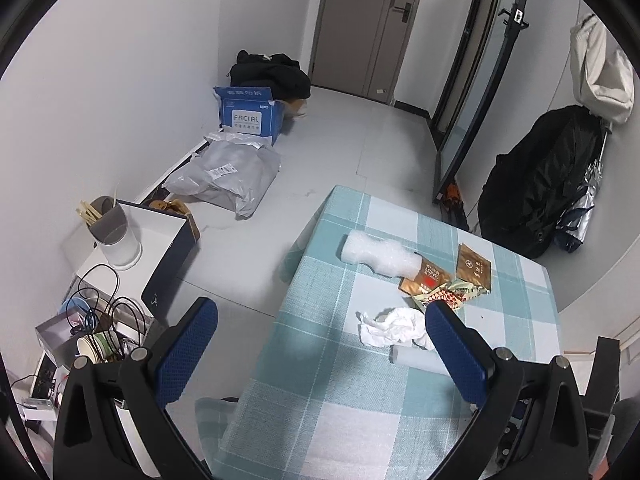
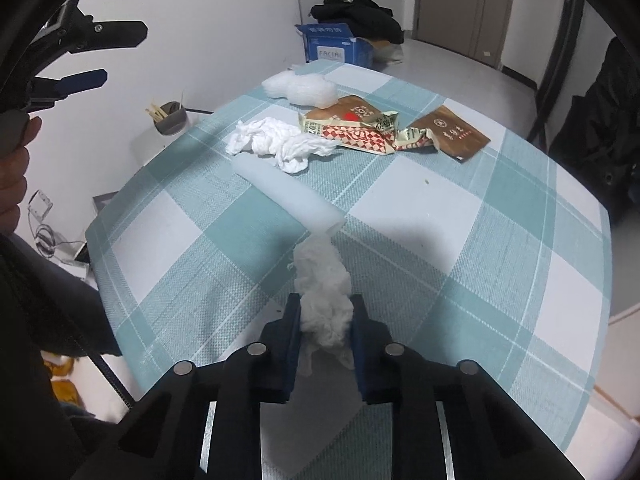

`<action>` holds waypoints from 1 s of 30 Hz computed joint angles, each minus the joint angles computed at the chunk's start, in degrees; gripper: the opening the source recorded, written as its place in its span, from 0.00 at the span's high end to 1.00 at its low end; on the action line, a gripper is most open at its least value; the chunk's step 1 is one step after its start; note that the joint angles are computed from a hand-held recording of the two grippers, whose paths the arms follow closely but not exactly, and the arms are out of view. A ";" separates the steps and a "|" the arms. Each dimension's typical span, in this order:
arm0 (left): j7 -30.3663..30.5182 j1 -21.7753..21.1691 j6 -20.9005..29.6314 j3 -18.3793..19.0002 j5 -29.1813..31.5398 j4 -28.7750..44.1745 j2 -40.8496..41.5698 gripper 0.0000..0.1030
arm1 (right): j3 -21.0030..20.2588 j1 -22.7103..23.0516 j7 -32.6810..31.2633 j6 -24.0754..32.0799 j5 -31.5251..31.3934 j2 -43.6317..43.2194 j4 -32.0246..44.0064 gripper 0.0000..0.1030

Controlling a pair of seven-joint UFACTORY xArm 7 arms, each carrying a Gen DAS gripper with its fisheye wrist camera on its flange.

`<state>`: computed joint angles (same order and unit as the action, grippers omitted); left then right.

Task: Collect trash
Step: 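Grasp a crumpled white tissue with the right tool, then hold the tissue in the right tool while the left tool grasps another white tissue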

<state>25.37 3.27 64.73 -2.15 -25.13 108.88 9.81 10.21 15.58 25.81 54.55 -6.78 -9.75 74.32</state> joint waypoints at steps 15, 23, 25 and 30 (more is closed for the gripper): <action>-3.43 -2.40 7.60 -1.51 3.05 7.27 5.21 0.01 | -0.26 -1.01 2.38 -2.94 0.98 -3.09 -1.57 0.83; -4.93 -6.79 15.15 -2.08 12.73 13.71 10.61 0.01 | -1.18 -1.94 1.18 -4.19 3.04 -3.81 -1.71 0.83; -5.51 -6.86 18.54 -2.47 12.52 16.46 12.63 0.01 | -1.37 -2.15 0.63 -4.59 3.30 -4.10 -1.80 0.83; -6.58 -9.20 23.91 -2.48 15.96 21.24 16.52 0.01 | -1.74 -3.32 1.21 -4.52 3.41 -4.59 -2.14 0.83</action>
<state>18.79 -5.93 88.64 -4.63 -9.17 130.11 26.32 8.47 12.27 27.01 50.04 -3.37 -14.33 72.17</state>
